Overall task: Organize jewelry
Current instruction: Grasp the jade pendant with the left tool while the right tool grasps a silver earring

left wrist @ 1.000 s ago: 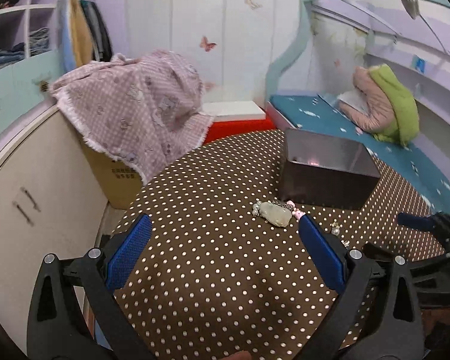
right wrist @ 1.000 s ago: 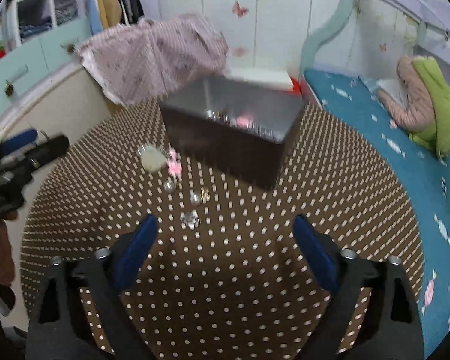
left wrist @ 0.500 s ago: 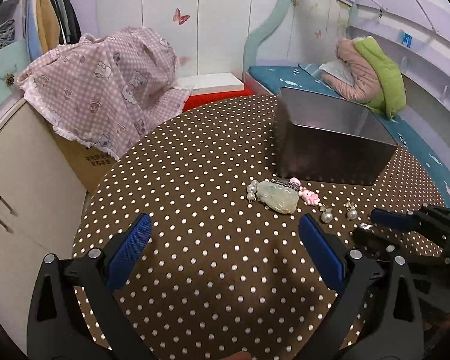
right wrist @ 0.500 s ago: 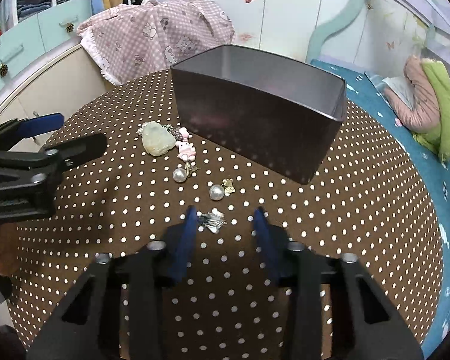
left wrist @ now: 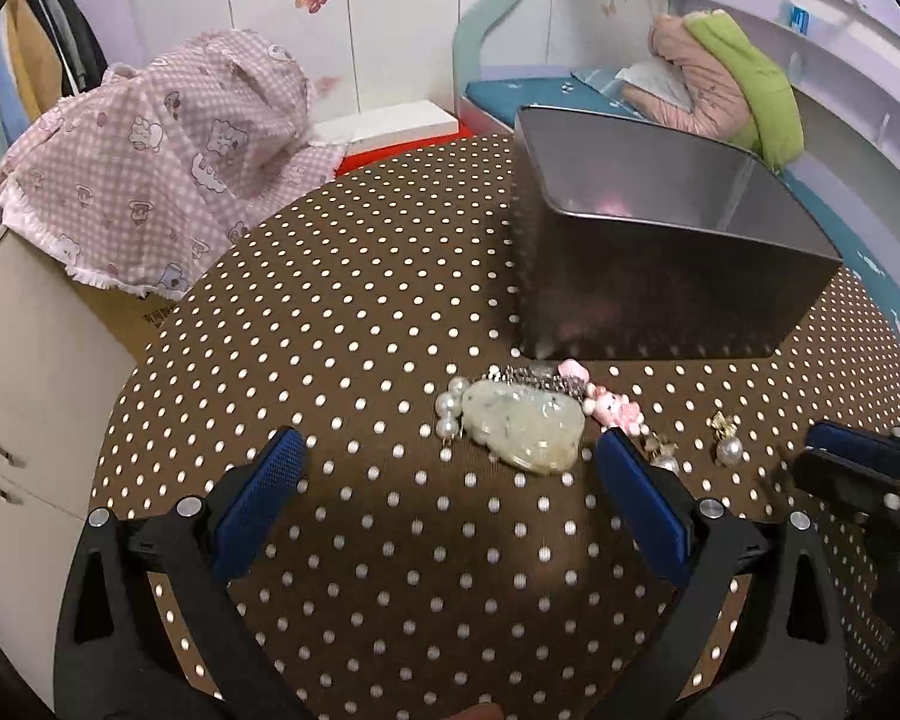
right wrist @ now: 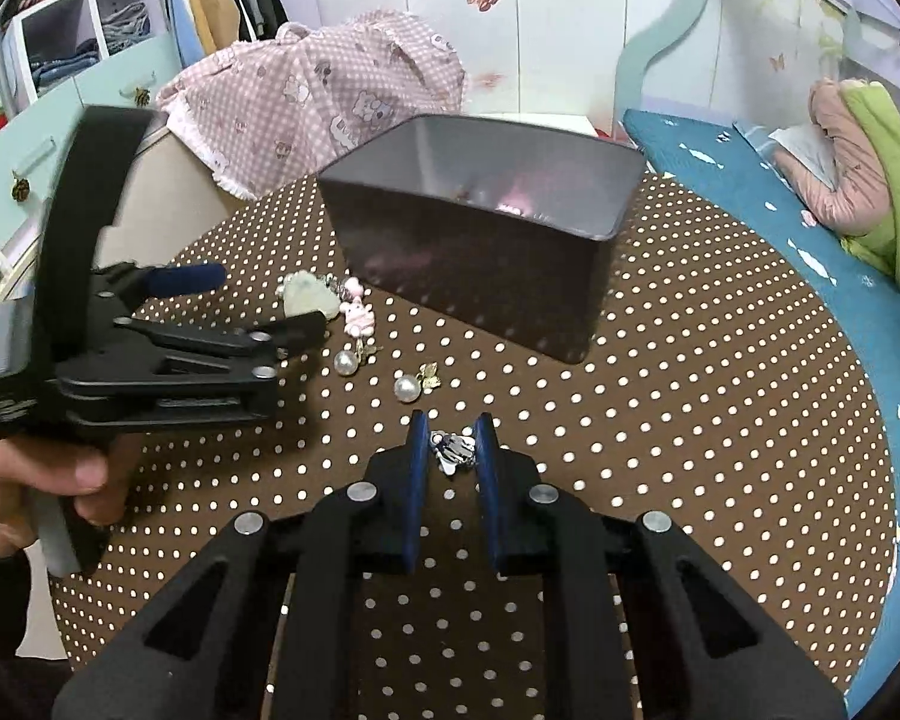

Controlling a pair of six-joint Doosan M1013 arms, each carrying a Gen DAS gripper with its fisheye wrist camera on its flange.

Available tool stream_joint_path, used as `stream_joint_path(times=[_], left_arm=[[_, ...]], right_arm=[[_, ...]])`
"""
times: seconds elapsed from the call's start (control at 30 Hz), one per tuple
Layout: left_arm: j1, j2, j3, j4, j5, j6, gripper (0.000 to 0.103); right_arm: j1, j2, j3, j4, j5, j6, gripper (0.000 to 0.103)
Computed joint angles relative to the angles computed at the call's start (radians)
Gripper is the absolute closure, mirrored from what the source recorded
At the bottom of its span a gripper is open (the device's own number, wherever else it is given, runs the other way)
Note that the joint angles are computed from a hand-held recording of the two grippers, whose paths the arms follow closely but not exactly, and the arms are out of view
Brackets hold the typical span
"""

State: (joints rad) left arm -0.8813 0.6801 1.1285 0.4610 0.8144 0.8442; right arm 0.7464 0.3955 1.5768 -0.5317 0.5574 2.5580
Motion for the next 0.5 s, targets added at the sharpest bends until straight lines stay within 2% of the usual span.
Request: stream_joint_path(times=[0.1,0.17,0.2,0.27,0.5], left_arm=[[0.012,0.011,-0.019,-0.062,0.002,0.053,0.009],[0.017,0.004,-0.006,-0.07,-0.03,0.06,0.031],[0.017,0.002,-0.002,-0.072,-0.038,0.072,0.037],[0.021,-0.005,0.007,-0.096,-0.056,0.094,0.058],[0.036,-0.043,0.074,-0.177,-0.14,0.126,0.059]], right_arm=[[-0.001,-0.007,0.004,0.001,-0.007,-0.002,0.089],[-0.004,-0.01,0.007,0.007,-0.012,-0.005,0.089],[-0.005,-0.012,0.008,0.005,-0.014,-0.001,0.089],[-0.005,-0.013,0.008,0.003,-0.015,0.003,0.089],[-0.002,-0.014,0.003,-0.017,-0.005,0.019,0.089]])
